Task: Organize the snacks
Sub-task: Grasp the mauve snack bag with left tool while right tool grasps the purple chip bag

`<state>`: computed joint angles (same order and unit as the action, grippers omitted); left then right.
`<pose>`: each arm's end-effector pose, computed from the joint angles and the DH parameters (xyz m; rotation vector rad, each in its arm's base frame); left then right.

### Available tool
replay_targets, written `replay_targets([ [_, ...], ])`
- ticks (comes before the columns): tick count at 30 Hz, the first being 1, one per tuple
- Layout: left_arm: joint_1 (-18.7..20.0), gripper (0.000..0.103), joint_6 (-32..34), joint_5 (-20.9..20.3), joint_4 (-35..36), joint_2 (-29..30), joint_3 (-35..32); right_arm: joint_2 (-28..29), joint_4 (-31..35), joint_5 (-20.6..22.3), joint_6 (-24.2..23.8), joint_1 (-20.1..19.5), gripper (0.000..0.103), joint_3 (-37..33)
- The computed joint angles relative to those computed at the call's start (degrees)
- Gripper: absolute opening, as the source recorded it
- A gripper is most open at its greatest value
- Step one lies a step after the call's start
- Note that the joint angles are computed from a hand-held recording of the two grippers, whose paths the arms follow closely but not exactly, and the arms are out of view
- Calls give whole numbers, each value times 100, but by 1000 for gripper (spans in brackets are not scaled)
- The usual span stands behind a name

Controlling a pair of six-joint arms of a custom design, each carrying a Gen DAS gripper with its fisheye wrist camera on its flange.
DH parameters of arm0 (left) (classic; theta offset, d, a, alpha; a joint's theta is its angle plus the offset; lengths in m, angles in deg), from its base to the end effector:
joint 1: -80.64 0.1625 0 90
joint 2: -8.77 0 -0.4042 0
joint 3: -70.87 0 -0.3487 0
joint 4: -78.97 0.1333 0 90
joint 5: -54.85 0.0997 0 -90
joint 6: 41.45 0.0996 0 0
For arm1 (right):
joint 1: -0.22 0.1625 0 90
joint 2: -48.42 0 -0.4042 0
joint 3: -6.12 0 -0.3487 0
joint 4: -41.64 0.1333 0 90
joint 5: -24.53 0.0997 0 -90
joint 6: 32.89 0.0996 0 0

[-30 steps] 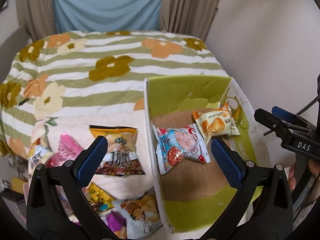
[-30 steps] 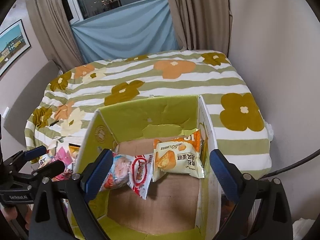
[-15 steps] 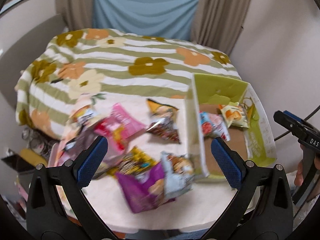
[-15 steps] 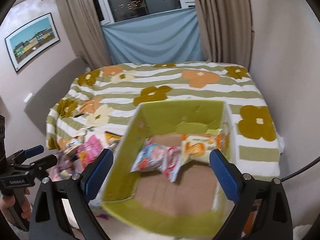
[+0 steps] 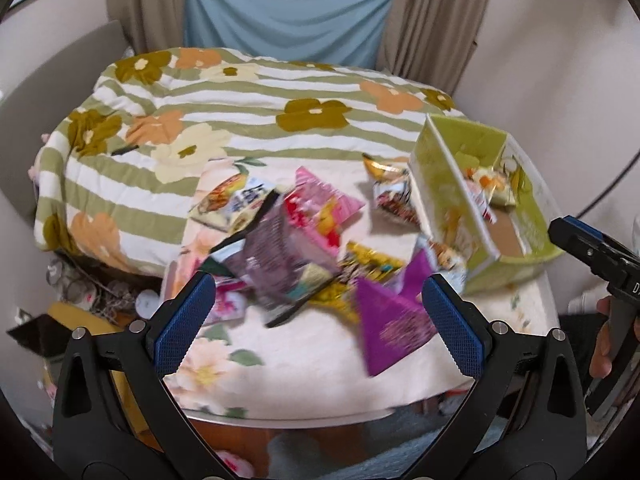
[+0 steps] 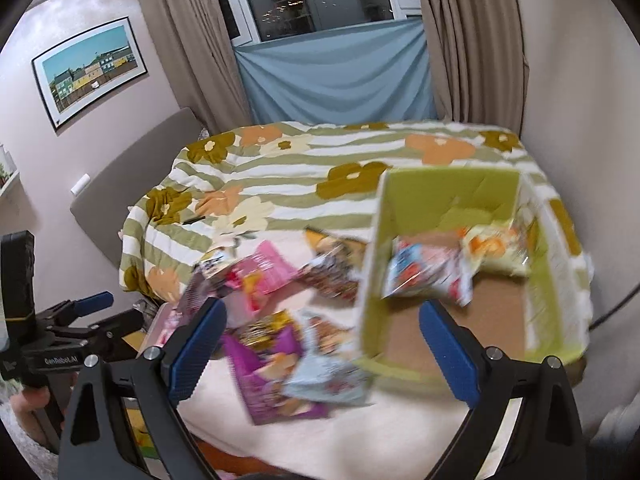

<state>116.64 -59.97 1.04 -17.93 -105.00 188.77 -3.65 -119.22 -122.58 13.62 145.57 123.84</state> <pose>-0.1204 -0.3249 0.4318 0.7742 2.4875 -0.5542 0.4366 -0.2414 0.1188 0.1239 -2.3622 1.0669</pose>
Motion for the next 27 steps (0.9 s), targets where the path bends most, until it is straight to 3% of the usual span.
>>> replay_targets([
  [6,874,102,1116,-430,-243,-6,-131,783,725,100,1282,121,96,-555],
  [13,1897,102,2107,-1088,-598,591,-496,1408,854,301,2737,62,96,-827],
  [18,2561,102,2074,-1793,-713,1144,-713,1653,811,491,3566,-59,96,-840],
  [21,2809,102,1911,-2040,-906,1424,-720,1707,700,577,3833,-128,96,-751],
  [24,2923,102,1720,-2197,-1189,1639,-686,1697,640,643,3976,-207,96,-660],
  [27,2929,102,1491,-2211,-1459,1822,-631,1668,11,607,4181,-281,96,-381],
])
